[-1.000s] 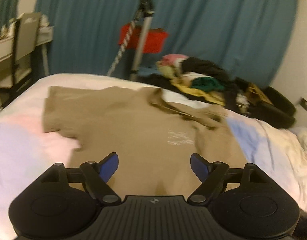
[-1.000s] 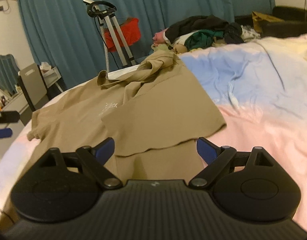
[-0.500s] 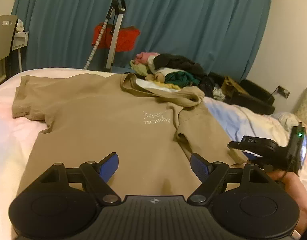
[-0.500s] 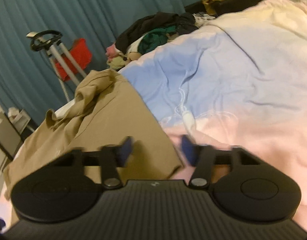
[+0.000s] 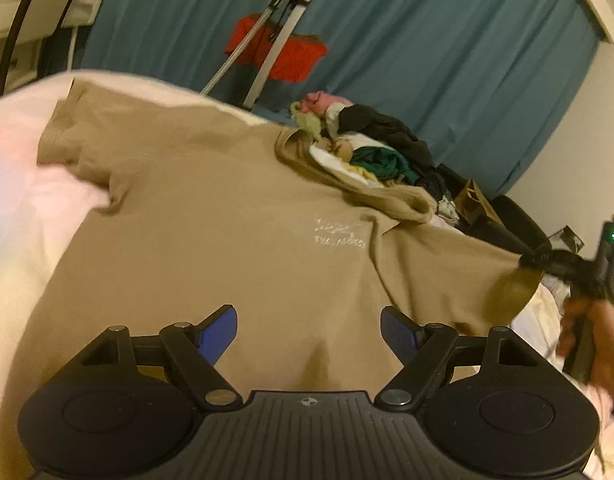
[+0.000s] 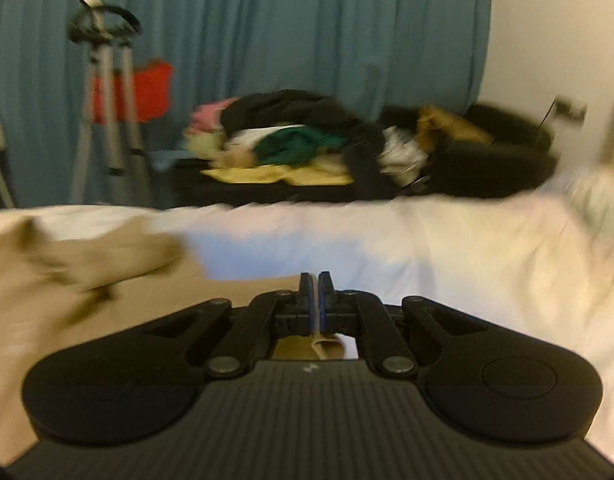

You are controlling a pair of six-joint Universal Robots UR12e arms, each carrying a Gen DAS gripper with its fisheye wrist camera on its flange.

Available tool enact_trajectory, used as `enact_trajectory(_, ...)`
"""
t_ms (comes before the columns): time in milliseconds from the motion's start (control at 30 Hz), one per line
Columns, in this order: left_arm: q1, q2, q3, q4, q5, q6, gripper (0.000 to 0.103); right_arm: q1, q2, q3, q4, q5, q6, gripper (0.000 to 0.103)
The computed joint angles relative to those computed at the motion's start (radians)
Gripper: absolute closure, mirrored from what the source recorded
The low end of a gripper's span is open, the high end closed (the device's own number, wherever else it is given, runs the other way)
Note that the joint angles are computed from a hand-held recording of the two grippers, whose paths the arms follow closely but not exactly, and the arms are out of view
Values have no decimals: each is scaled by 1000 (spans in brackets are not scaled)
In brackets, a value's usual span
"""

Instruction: Fold clothes

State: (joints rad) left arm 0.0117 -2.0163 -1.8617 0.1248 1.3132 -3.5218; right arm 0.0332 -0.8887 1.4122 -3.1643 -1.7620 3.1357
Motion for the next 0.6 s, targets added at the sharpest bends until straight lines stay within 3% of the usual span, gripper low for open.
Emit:
enact_trajectory(133,0,-13,16,-35,-5,22,23,-18,92,-144,77,-122,-75,98)
enact_trajectory(200,-2,-20,24,-47,-3,39,23,-26,128,-196,137,-152,-79,98)
enact_trajectory(333,-7,-38,41,-63,-1,68,23,-28,191,-265,158,-193,-127,98)
enact_trajectory(400,-12,-47,50,-67,7,93,23,-33,195,-261,134,-176,-93,97)
enact_trajectory(533,-21,-62,69,-71,14,125,23,-50,143,-173,65,-68,51,95)
enact_trajectory(567,-22,-65,74,-73,15,131,23,-52,123,-145,66,-43,70,93)
enact_trajectory(600,-22,-67,76,-75,13,132,23,-54,94,-104,62,-14,79,81)
